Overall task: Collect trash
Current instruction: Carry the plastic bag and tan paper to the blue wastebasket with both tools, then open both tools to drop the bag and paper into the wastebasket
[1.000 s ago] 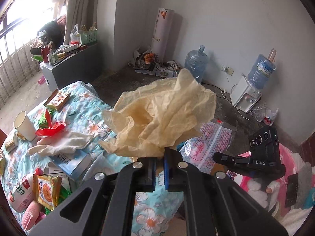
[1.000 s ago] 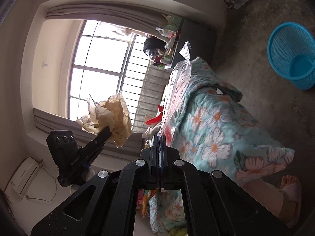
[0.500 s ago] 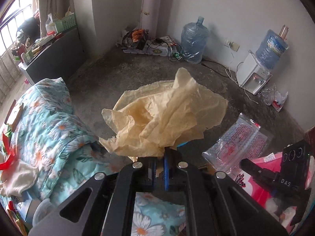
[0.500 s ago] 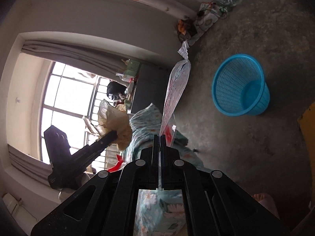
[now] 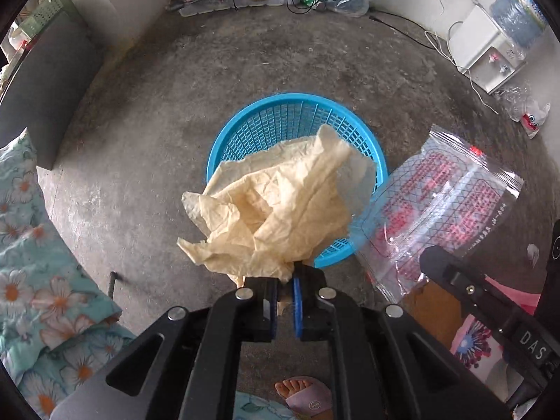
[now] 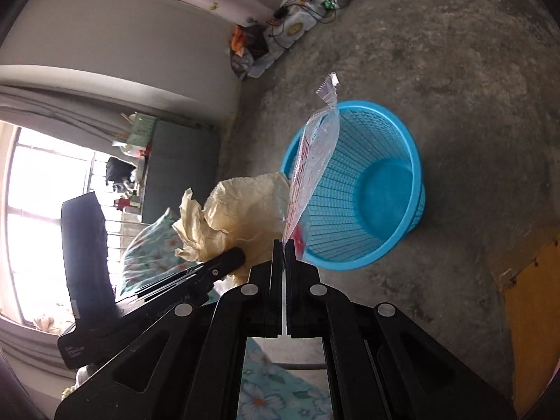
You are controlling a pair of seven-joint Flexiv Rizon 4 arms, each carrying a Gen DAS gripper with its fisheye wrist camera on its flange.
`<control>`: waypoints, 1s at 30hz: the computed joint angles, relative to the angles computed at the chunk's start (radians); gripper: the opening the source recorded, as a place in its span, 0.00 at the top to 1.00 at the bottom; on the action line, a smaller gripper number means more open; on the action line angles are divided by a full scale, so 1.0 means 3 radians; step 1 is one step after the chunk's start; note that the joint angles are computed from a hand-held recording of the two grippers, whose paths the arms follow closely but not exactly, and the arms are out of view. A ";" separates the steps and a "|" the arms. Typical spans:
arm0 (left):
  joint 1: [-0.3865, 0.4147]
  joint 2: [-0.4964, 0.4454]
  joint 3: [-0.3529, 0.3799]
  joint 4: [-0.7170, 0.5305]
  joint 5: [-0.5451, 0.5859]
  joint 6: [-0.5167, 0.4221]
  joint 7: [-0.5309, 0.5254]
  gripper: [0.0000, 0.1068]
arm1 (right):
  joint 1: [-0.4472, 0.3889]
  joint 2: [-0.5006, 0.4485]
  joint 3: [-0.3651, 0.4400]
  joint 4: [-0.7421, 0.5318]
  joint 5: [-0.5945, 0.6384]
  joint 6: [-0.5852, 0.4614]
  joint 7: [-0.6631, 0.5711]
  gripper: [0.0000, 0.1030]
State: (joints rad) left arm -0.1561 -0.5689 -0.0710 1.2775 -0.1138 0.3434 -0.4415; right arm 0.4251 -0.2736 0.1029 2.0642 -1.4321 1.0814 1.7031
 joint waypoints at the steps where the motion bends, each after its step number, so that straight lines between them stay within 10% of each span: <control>1: -0.0035 -0.0037 0.0002 -0.0003 0.0036 0.0053 -0.0024 0.93 | -0.0047 -0.0052 -0.0034 -0.0017 -0.0057 0.0126 0.0007 0.99; 4: -0.0108 -0.0145 -0.0010 -0.0050 0.0077 0.0172 -0.0096 0.85 | -0.0171 -0.0146 -0.0103 0.0006 -0.0130 0.0399 0.0007 0.96; 7: -0.0144 -0.0189 -0.0044 -0.0021 0.0031 0.0396 -0.0163 0.44 | -0.0256 -0.0244 -0.0137 0.0004 -0.0192 0.0587 0.0053 0.88; 9: -0.0133 -0.0196 -0.0071 -0.0008 -0.0061 0.0472 -0.0224 0.40 | -0.0287 -0.0274 -0.0167 0.0053 -0.0288 0.0621 0.0218 0.56; 11: -0.0136 -0.0246 -0.0058 -0.0142 -0.0080 0.0288 -0.0314 0.32 | -0.0285 -0.0271 -0.0128 0.0123 -0.0134 0.0582 0.0230 0.53; 19: 0.0062 -0.0150 -0.0164 -0.0261 -0.0471 -0.0070 -0.0331 0.32 | -0.0129 -0.0057 -0.0045 0.0290 -0.0239 0.0078 0.0679 0.50; 30: 0.0770 0.0130 -0.0291 -0.0714 -0.1460 -0.1087 0.0230 0.32 | 0.0449 0.0245 0.0336 -0.0004 0.0709 -0.1378 -0.0139 0.49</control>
